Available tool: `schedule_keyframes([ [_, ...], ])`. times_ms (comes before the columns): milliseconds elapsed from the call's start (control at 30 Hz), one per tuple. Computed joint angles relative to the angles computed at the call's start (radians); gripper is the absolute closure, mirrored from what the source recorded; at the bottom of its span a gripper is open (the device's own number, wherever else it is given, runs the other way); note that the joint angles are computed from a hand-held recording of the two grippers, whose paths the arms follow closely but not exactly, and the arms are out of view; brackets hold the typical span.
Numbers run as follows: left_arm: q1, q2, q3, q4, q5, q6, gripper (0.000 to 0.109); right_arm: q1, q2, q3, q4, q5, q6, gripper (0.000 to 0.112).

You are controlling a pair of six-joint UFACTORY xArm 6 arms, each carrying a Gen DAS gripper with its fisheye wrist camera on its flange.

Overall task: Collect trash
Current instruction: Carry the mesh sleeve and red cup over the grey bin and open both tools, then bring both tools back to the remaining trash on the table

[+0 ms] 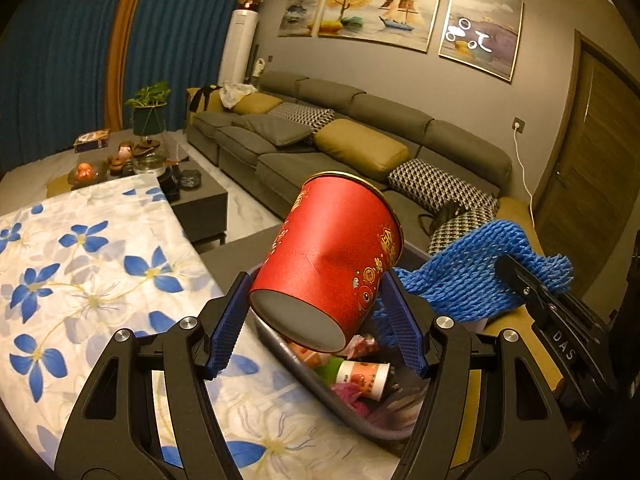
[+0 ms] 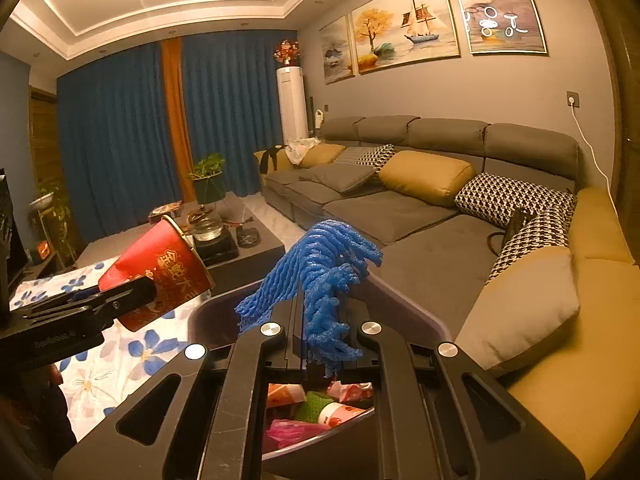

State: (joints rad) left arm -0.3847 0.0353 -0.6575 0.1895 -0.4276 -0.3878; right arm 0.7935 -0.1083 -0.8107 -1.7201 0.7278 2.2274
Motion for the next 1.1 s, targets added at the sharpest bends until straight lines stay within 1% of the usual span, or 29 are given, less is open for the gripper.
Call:
schedule_keyframes([
  [300,-0.049,0.085,-0.076,-0.084,0.025,0.061,0.043,-0.017,0.024,-0.010,-0.002,0.006,0.018,0.102],
  [500,-0.031,0.120,-0.104,-0.003,0.029,-0.026,0.043,-0.030,0.036,-0.025,0.005,0.004,0.000,0.102],
  [667,-0.037,0.137,-0.122,0.012,0.036,-0.047,0.043,-0.034,0.050,-0.039,0.014,-0.007,-0.011,0.102],
  [767,-0.050,0.144,-0.130,-0.005,0.041,-0.032,0.043,-0.039,0.055,-0.044,0.014,-0.014,-0.011,0.101],
  [833,-0.049,0.150,-0.138,0.015,0.046,-0.052,0.043,-0.044,0.053,-0.042,0.012,-0.022,-0.011,0.101],
  [900,-0.050,0.154,-0.144,0.024,0.051,-0.062,0.043,-0.042,0.052,-0.041,0.009,-0.019,-0.007,0.087],
  [967,-0.055,0.157,-0.146,0.018,0.054,-0.056,0.043,-0.043,0.048,-0.037,-0.002,-0.016,0.000,0.086],
  [1033,-0.051,0.165,-0.153,0.038,0.057,-0.075,0.043,-0.045,0.047,-0.035,-0.002,-0.015,0.005,0.082],
  [1067,-0.048,0.168,-0.157,0.052,0.060,-0.090,0.043,-0.048,0.046,-0.034,-0.002,-0.017,0.010,0.080],
  [1100,-0.047,0.170,-0.160,0.065,0.062,-0.102,0.043,-0.049,0.043,-0.031,-0.003,-0.016,0.016,0.075],
])
